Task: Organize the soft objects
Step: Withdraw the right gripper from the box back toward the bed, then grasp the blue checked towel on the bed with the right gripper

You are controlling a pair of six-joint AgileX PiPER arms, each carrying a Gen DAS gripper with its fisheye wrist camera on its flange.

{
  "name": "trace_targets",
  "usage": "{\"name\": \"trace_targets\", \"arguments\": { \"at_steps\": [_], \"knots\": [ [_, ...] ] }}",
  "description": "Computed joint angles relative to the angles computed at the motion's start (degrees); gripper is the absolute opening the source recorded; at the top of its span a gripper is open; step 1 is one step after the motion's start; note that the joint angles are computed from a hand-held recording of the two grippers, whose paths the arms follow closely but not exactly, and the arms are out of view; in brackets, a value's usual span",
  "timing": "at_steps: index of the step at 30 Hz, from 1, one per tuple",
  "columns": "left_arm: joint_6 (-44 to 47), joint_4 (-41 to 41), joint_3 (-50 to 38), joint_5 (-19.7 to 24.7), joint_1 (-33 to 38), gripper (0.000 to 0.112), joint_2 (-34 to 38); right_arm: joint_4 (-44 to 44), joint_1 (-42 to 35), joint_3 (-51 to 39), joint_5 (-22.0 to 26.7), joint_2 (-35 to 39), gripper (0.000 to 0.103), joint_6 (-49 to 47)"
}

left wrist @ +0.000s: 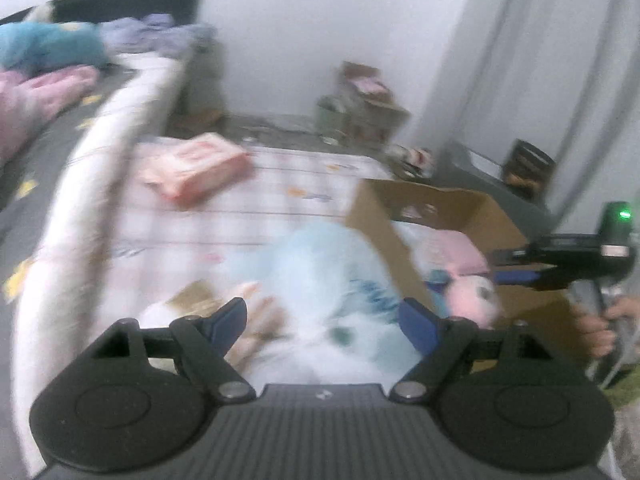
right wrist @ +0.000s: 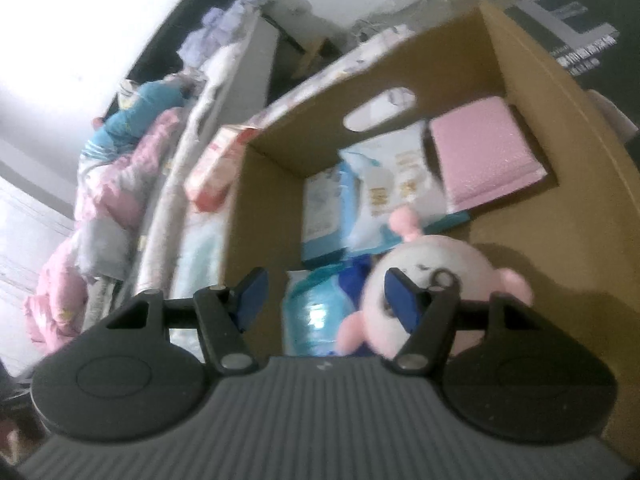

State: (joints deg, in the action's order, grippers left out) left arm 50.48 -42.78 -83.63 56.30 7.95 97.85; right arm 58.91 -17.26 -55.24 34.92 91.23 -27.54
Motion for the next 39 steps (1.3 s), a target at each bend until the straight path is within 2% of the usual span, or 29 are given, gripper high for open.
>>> {"name": "trace_targets", "arguments": {
  "at_steps": [5,11,17,23,26,27,31,37,39],
  "knots": [
    [4.13,-2.27,4.28,-0.37,7.67,0.085,-1.37,2.09,2.75,1.38,0.78,-5.91,0.065,0.17],
    [8.88,-4.86,9.49,0.01,13.32,0.085,-1.72,-1.06,12.67,-1.54,-0.04,-8.19,0.066,6.42],
    [13.58,-5.62,16.44,-2.85,15.31,0.084,-2.42,-2.25,24.79,-6.74,-1.63,-4.76,0.066,10.31],
    [17.59,-5.97,20.35,-4.92,17.81,0.067,-1.38,-4.35,39.55,-10.7,-9.82,2.4,0.063,14.95],
    [20.05,-6.51,21.22,-4.09,19.78,0.064,-0.27,-3.43,43.99,-14.04,-10.98,7.7,0.055,15.83],
    [20.49,-6.4,21.17,-3.43,20.49,0.059,0.43,-3.92,45.23,-15.39,-11.34,9.66,0.054,16.68],
    [20.09,-5.35,20.31,-1.7,21.98,0.051,3.05,-15.51,49.03,-20.87,-13.16,16.59,0.048,28.1],
    [19.32,-3.57,16.38,4.18,22.67,0.051,7.85,-41.48,52.07,-26.37,-12.79,23.32,0.046,52.47],
    [18.78,-2.9,15.68,5.0,22.31,0.052,8.91,-43.51,52.33,-26.52,-12.58,24.75,0.046,55.17]
  ]
}}
